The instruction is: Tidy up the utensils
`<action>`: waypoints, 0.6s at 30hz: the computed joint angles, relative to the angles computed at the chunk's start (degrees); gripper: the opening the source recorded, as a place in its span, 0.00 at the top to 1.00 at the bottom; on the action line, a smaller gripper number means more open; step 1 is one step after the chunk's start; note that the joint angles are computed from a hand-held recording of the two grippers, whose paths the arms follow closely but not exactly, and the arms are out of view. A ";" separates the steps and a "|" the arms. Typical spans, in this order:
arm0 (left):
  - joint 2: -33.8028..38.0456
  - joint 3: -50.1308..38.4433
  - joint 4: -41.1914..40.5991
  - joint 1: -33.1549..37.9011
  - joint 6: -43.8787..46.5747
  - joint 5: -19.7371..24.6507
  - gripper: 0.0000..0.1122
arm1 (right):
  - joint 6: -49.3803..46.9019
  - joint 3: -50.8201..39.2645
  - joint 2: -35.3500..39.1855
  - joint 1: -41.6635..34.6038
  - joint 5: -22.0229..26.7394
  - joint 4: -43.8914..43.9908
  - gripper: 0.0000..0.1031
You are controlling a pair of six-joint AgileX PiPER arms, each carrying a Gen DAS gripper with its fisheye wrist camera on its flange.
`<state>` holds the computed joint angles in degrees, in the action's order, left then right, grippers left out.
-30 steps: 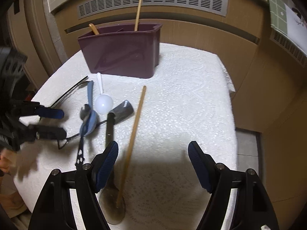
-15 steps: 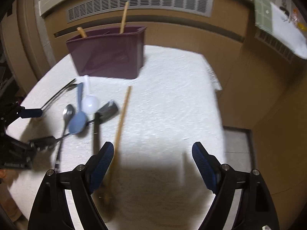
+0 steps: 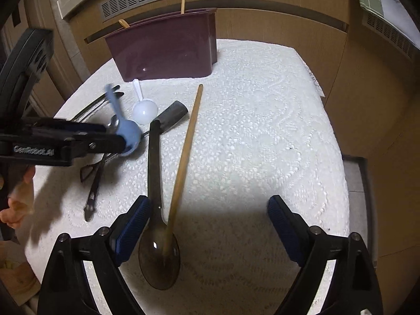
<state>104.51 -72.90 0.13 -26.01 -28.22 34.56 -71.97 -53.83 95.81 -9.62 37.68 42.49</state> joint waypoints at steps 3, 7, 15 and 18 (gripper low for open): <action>2.38 -3.44 1.34 -1.41 1.87 2.01 0.42 | -0.80 0.40 -0.16 -0.08 0.00 0.41 0.07; 2.06 -3.55 12.26 -5.65 -3.14 6.02 0.42 | -0.55 0.43 -0.12 0.63 0.01 -0.51 0.02; -6.08 7.53 16.24 -4.03 -2.78 5.63 0.37 | 2.06 0.22 -0.08 2.78 -1.22 -5.41 0.00; -6.83 8.05 19.97 -3.10 -5.89 7.26 0.37 | 2.13 0.56 -0.35 3.13 -1.64 -6.31 0.00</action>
